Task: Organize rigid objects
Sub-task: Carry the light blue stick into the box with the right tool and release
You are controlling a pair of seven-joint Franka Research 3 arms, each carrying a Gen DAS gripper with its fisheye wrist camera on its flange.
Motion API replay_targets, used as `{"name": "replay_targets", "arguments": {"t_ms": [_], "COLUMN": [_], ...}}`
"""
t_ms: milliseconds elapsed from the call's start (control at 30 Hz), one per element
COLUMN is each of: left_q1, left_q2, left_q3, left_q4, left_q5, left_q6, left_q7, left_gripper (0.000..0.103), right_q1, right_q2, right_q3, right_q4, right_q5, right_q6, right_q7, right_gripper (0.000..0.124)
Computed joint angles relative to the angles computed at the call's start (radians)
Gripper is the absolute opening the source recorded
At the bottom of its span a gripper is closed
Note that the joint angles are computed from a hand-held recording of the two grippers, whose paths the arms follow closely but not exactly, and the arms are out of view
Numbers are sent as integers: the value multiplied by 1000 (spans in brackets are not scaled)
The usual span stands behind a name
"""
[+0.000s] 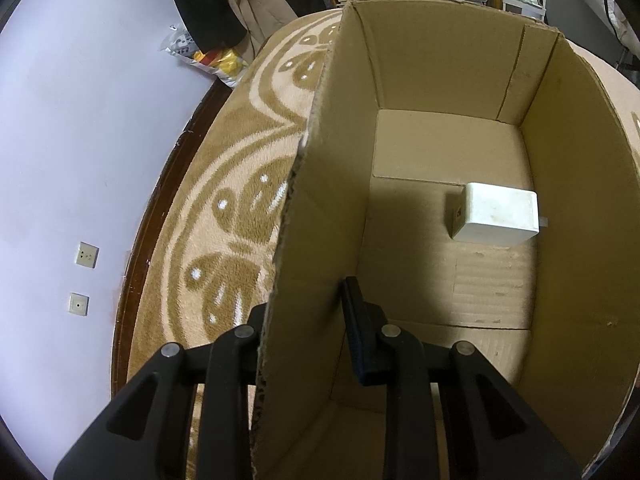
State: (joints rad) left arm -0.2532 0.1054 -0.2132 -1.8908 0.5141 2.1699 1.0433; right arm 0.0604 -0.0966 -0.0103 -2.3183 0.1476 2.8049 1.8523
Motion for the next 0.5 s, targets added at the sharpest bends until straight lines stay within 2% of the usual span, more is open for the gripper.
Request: {"name": "replay_targets", "arguments": {"t_ms": [167,333,433,500], "left_q1": [1,-1,-1,2], "left_q2": [1,-9,-22,-30], "left_q3": [0,-1,-2,-2], "left_q4": [0,-6,-16,-21], "left_q5": [-5,4,8,3], "left_q6": [3,-1,4,8], "left_q7": [4,2,3,4], "left_gripper": [24,24,24,23], "right_q1": [14,-17,-59,-58], "right_q2": [-85,-171,-203,-226], "right_q3": [-2,35,78,84], "right_q4": [-50,-90,-101,-113], "right_q5": [82,52,-9,-16], "right_q6": [61,119,154,192], "right_q7": [-38,6,46,47], "right_gripper": [29,29,29,29]}}
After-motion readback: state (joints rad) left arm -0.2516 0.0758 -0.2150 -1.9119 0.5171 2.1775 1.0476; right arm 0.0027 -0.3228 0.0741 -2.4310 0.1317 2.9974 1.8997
